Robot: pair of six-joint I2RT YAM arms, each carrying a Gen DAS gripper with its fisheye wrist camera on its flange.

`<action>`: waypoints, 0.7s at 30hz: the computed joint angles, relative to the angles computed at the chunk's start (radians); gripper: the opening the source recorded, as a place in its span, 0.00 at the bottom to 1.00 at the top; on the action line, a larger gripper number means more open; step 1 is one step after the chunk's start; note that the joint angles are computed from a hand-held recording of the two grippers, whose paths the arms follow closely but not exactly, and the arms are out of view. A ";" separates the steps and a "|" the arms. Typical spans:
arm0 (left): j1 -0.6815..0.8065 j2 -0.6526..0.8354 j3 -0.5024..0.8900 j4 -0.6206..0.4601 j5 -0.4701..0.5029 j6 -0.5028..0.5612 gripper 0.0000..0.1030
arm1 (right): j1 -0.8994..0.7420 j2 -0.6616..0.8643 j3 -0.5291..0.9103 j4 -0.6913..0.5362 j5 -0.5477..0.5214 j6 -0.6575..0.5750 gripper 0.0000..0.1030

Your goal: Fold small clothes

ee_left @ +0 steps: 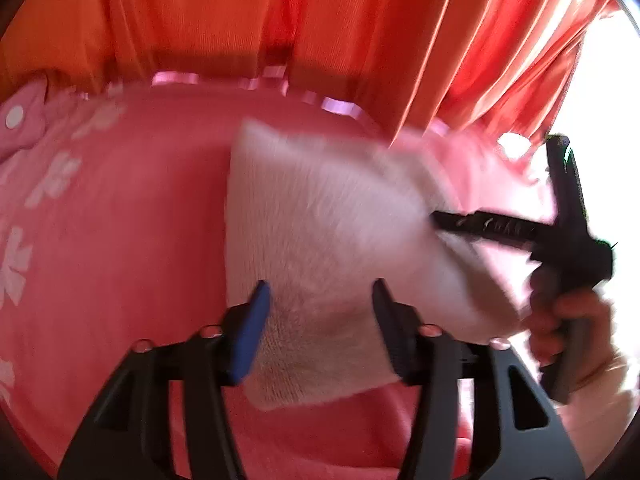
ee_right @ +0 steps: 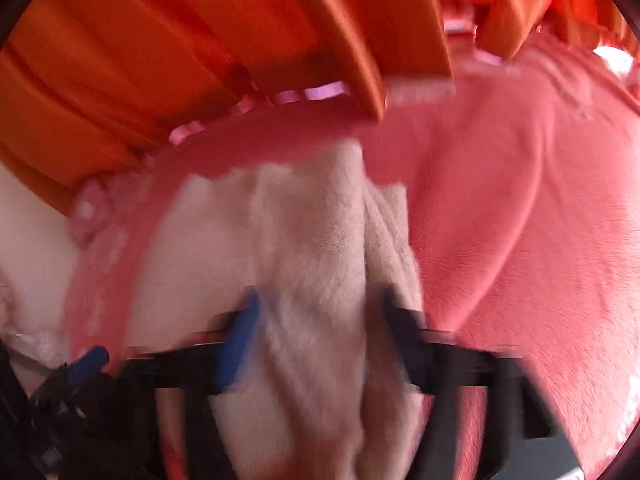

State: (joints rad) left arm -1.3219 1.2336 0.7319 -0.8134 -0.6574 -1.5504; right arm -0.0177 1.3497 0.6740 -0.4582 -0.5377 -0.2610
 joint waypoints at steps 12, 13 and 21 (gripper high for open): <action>-0.058 0.102 0.030 -0.056 -0.055 -0.063 0.46 | -0.198 -0.104 -0.082 -0.019 -0.181 -0.126 0.08; -0.056 0.102 0.024 -0.054 -0.056 -0.058 0.46 | -0.228 -0.149 -0.085 -0.074 -0.216 -0.159 0.08; -0.064 0.122 0.040 -0.076 -0.055 -0.072 0.47 | -0.176 -0.313 -0.299 -0.114 0.001 -0.376 0.00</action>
